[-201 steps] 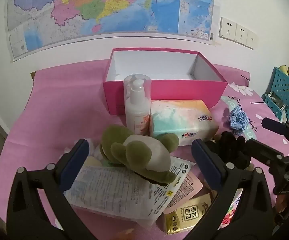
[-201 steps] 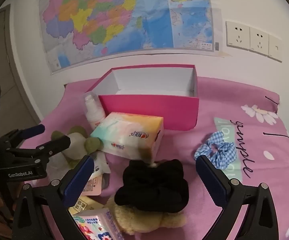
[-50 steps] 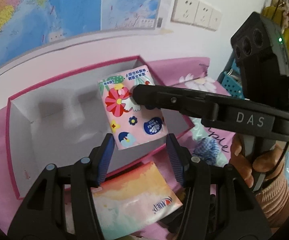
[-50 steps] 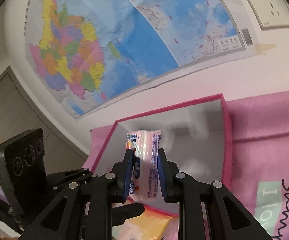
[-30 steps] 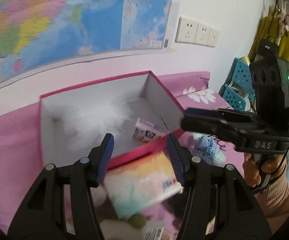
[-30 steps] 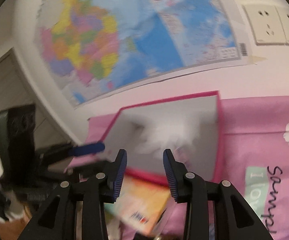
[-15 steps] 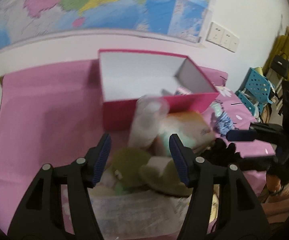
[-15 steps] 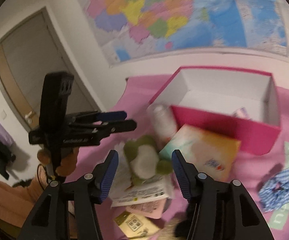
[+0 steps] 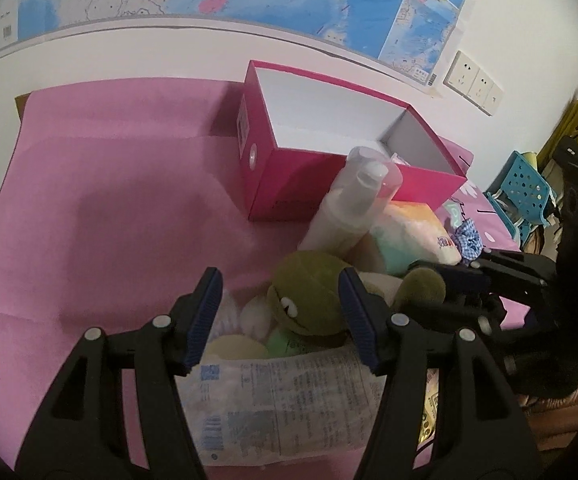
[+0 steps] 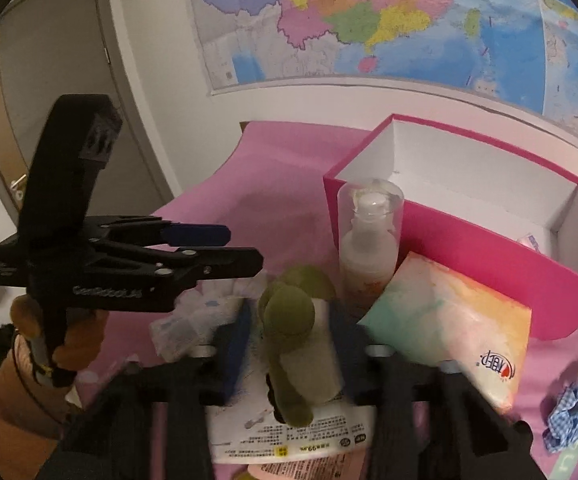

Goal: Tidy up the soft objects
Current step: 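Grasp the green plush toy with the right tool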

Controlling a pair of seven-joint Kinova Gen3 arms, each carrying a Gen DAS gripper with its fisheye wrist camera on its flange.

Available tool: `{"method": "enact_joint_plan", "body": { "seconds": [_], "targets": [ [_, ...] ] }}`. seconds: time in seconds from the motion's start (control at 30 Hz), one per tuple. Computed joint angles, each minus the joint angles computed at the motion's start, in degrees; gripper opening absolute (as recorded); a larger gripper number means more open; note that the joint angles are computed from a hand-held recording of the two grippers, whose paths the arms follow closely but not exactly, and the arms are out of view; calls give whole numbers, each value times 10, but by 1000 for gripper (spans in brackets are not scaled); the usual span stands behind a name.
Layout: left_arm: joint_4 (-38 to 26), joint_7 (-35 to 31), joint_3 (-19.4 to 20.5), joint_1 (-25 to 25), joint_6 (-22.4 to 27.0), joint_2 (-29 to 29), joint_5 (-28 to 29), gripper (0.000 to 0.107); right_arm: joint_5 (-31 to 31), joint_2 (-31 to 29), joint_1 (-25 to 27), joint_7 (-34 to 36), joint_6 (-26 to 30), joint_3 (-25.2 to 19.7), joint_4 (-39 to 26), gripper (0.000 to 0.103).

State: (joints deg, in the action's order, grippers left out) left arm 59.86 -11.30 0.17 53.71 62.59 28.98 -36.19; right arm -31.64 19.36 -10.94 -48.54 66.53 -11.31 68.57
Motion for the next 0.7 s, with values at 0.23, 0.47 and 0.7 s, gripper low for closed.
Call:
{"method": "enact_joint_plan", "body": {
  "seconds": [0.23, 0.47, 0.7],
  "targets": [
    [43, 1, 10, -13, -56, -20, 11, 62, -65, 9, 45, 24, 39, -7, -17, 21],
    [77, -40, 29, -26, -133, -39, 23, 62, -150, 37, 112, 45, 114, -5, -52, 21],
    [7, -166, 52, -48, -126, 10, 94, 62, -160, 50, 143, 21, 133, 8, -30, 21]
  ]
}}
